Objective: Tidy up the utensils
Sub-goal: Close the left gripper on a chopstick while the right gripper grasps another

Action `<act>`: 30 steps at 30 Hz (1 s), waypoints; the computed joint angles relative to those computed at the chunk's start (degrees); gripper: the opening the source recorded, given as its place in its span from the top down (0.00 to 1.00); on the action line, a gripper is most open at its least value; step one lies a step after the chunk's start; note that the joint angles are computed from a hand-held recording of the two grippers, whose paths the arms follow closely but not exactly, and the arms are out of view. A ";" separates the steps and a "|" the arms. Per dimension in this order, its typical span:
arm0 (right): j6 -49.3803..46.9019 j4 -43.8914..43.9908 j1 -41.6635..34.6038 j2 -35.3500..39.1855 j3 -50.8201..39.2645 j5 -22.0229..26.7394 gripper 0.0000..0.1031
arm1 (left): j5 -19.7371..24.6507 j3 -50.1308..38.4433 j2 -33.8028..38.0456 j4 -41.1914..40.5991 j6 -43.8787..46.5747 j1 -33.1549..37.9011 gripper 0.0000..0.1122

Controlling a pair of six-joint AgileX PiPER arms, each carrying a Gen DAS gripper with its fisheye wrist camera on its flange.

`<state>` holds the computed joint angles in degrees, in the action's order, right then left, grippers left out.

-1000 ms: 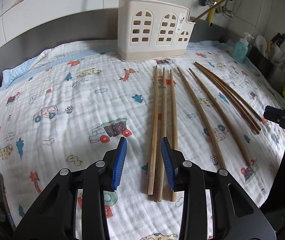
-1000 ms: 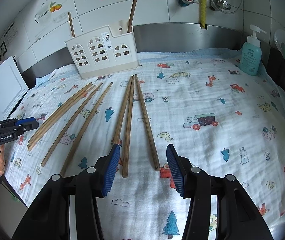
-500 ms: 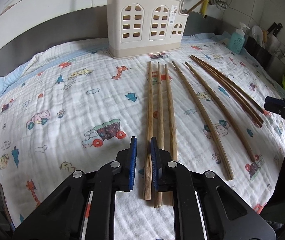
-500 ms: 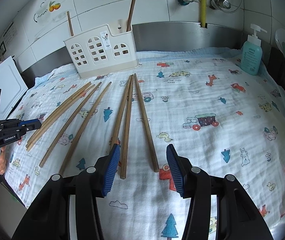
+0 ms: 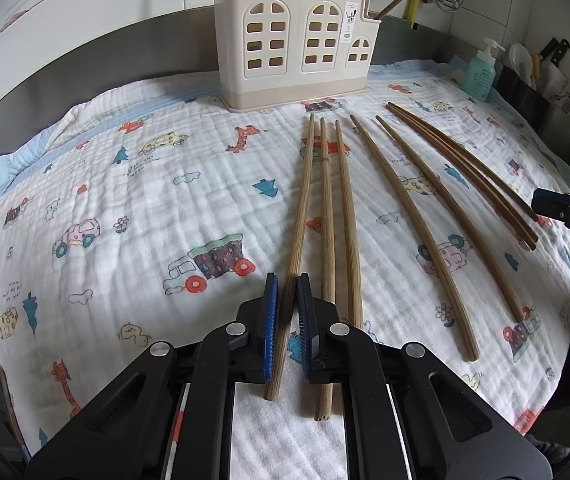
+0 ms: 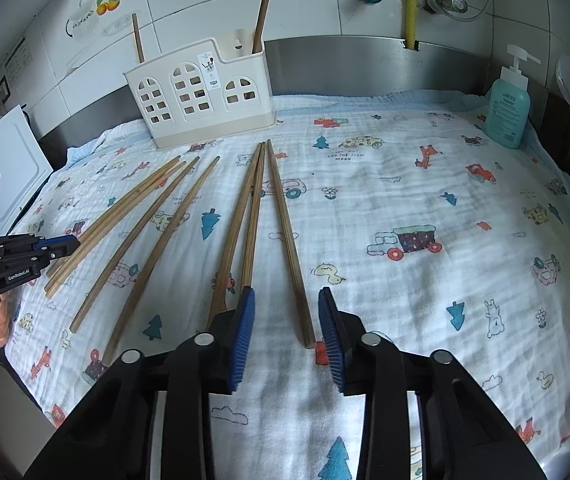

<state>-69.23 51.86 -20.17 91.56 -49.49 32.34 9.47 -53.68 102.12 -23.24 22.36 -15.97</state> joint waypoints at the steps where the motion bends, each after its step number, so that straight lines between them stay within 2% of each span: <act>1: 0.01 -0.14 0.11 0.27 -0.08 -0.22 0.71 | -0.19 0.07 0.00 0.80 -0.76 -0.09 0.92; 12: 2.25 -3.03 2.36 2.50 -0.85 -4.16 0.81 | -1.03 0.39 0.05 -3.09 2.65 -0.09 0.92; 14: 2.88 -4.52 3.55 2.04 -0.16 -6.60 0.86 | -0.77 0.21 0.00 -2.51 2.05 -0.01 0.92; 16: 3.83 -6.03 4.71 1.59 0.53 -8.77 0.89 | -0.75 -0.04 0.04 1.52 -2.08 -0.30 0.92; 18: 4.24 -6.71 5.09 1.35 0.80 -9.63 0.92 | -0.87 -0.23 0.14 5.45 -6.07 -0.55 0.92; 21: 3.21 -5.74 4.99 0.85 1.14 -9.58 0.92 | -1.01 -0.17 0.03 5.83 -7.38 -0.62 0.93; 27: 0.68 -3.00 3.57 -3.49 1.65 -7.46 0.93 | -1.35 0.76 -2.30 -0.81 -1.73 0.36 0.95; 30: -0.02 -1.82 2.78 -6.31 0.78 -5.53 0.93 | -0.71 1.09 -4.21 -9.25 6.20 1.45 0.95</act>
